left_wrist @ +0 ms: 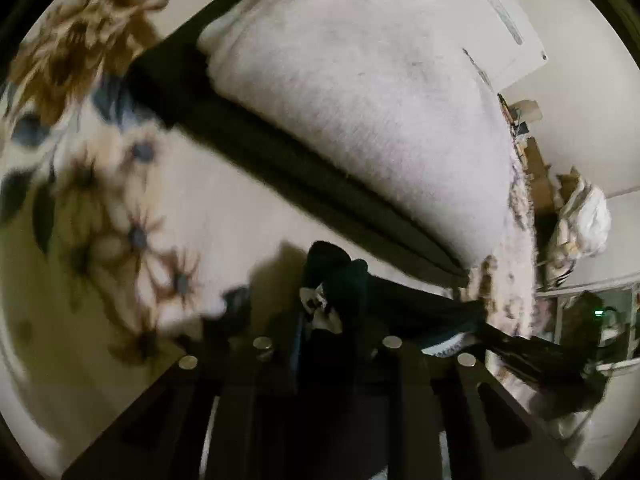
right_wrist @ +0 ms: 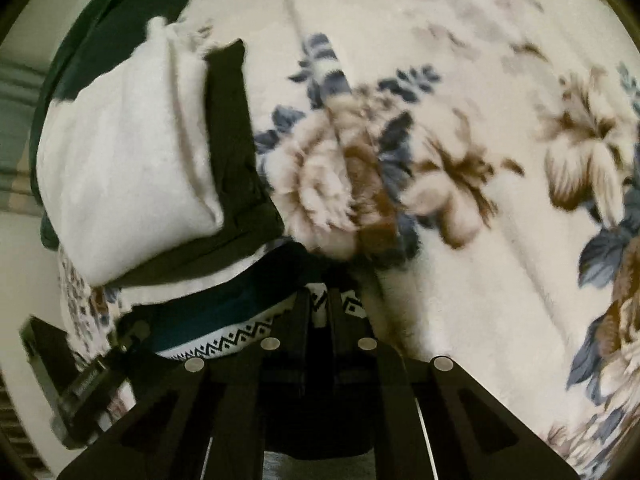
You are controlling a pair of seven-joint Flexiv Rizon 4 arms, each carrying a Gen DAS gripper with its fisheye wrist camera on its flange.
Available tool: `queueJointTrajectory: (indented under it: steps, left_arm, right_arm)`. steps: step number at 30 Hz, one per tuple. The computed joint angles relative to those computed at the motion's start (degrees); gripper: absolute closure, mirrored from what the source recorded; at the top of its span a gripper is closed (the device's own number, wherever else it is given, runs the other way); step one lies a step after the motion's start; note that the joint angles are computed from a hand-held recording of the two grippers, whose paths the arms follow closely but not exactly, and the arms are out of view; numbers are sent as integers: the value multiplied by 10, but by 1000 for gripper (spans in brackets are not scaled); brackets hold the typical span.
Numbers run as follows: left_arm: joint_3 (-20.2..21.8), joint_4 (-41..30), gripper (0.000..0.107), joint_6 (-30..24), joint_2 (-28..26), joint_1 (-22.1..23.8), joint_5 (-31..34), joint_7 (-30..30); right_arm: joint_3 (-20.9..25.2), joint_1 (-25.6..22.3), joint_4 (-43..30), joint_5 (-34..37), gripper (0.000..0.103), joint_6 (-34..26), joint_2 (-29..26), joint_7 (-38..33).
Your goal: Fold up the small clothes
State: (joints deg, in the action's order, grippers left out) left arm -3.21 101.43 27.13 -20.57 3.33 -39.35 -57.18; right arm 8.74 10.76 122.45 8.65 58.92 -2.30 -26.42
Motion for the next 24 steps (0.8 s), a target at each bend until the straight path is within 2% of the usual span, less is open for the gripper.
queueJointTrajectory:
  steps: [1,3,4,5,6,9,11,15,18,20,24]
  left_arm:
    - [2,3,80,-2,8,2,-1,2]
    - [5,18,71,-4,34,6,-10,22]
    - [7,26,59,-5,45,7,-16,31]
    - [11,38,49,-9,62,10,-26,43]
    - [14,48,48,-11,73,11,-37,51]
    - [36,85,43,-44,121,17,-57,60]
    - [62,123,43,-83,166,27,-61,47]
    - [120,216,42,-124,271,47,-33,-3]
    - [143,272,42,-146,333,55,-14,-51]
    - [147,315,42,-146,367,53,-15,-77]
    - [136,377,42,-110,380,34,-62,-102]
  right_arm:
    - [-1,-2,-8,11,93,-9,-1,-14]
    - [1,-5,-13,37,79,-30,14,-52]
    - [2,-6,-13,55,73,-34,22,-75]
    - [2,-6,-14,74,55,-40,30,-97]
    - [2,-7,-10,97,44,-46,43,-120]
    - [-1,-3,10,146,41,-57,83,-162]
    - [-6,2,32,187,40,-71,118,-194]
    - [-24,18,57,248,40,-94,154,-248]
    - [-42,30,59,324,40,-115,158,-321]
    - [-51,46,49,373,40,-115,136,-361]
    - [-60,33,36,457,40,-140,108,-439]
